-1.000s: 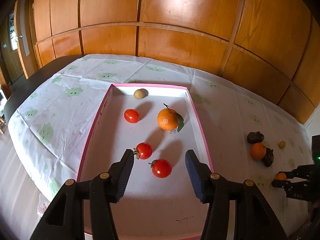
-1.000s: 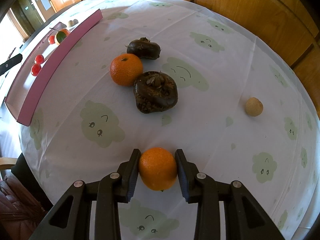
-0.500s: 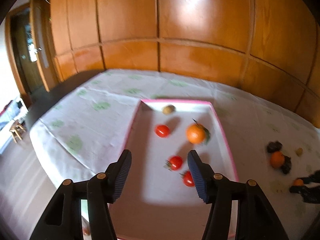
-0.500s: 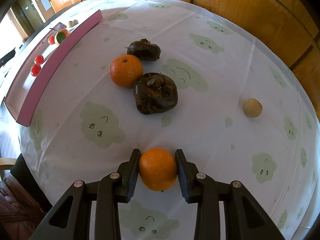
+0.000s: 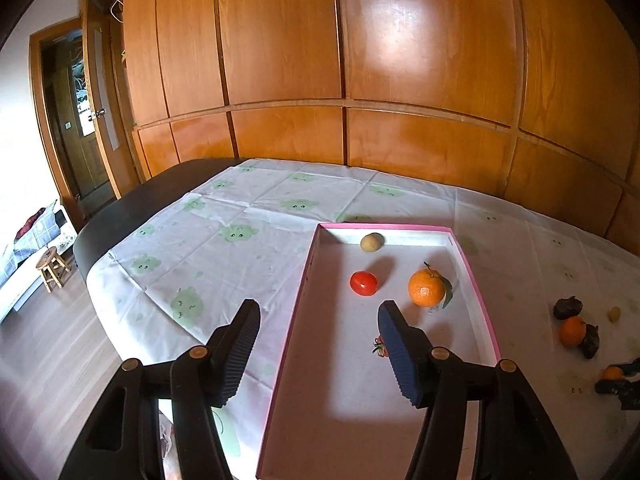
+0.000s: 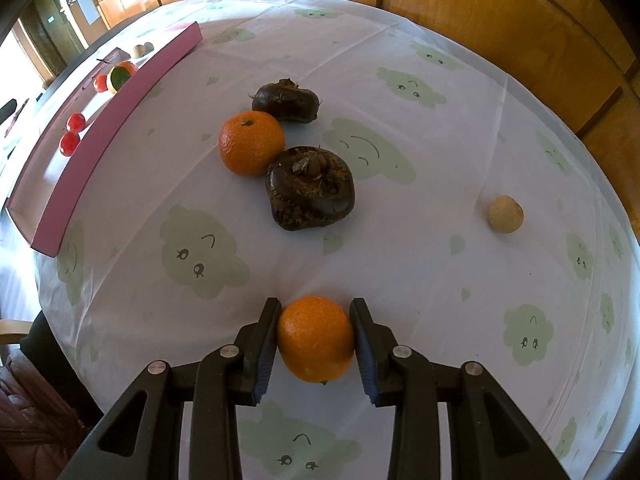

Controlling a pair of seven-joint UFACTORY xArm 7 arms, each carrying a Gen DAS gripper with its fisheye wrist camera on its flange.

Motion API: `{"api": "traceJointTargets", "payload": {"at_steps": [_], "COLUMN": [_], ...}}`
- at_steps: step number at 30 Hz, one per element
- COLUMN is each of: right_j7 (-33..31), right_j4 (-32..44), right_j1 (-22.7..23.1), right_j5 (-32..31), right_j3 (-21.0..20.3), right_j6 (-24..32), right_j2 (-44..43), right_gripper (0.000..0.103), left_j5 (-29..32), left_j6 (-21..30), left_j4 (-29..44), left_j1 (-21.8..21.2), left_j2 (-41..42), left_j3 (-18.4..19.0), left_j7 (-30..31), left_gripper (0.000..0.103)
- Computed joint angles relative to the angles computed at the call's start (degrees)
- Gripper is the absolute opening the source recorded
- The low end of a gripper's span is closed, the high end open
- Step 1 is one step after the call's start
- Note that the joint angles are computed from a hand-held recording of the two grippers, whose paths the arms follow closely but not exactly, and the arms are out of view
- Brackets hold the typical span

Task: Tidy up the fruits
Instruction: 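Carry the orange into the tray and open the right gripper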

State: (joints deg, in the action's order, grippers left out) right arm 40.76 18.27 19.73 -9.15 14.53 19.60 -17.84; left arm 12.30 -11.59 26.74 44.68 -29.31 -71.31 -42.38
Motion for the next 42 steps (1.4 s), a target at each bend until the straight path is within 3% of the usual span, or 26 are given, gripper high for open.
{"api": "traceJointTargets", "payload": {"at_steps": [6,12,21,26,29,37,42], "right_j7": [1.4,-1.7,-5.0,-4.6,-3.7,0.6,4.7], "right_j4": [0.0,0.8,12.2,19.8,25.6,34.9,36.5], "right_j1": [0.1,4.9,8.8,9.0,9.8,15.4,18.4], "right_j5": [0.3,7.4,9.3,6.6,3.8,-5.0,-10.0], "right_j3": [0.3,-2.1,0.7,2.3,2.3,-2.1,-5.0], "right_j6": [0.8,-3.0,-10.9,-14.0,-12.9,-6.5,-6.2], "right_j2": [-0.8,-2.2,6.2,13.3,18.8,28.7,30.7], "right_gripper": [0.035,0.035,0.035,0.035,0.035,0.035,0.035], "left_j5": [-0.3,-0.4,-1.2,-2.4,-2.8,-3.2,-2.9], "left_j6": [-0.2,0.0,-0.6,-0.7,-0.8,-0.7,-0.8], "left_j4": [-0.2,-0.4,-1.0,-1.5,-1.7,-1.4,-1.2], "left_j1": [-0.4,-0.1,0.0,1.1,1.7,4.0,5.0], "left_j2": [0.0,1.3,4.5,4.6,4.9,6.0,6.7], "left_j3": [0.4,0.4,1.6,1.9,1.8,0.2,-0.9], "left_j7": [0.1,0.5,1.4,1.9,2.2,3.0,3.3], "left_gripper": [0.063,0.064,0.065,0.065,0.065,0.065,0.065]}}
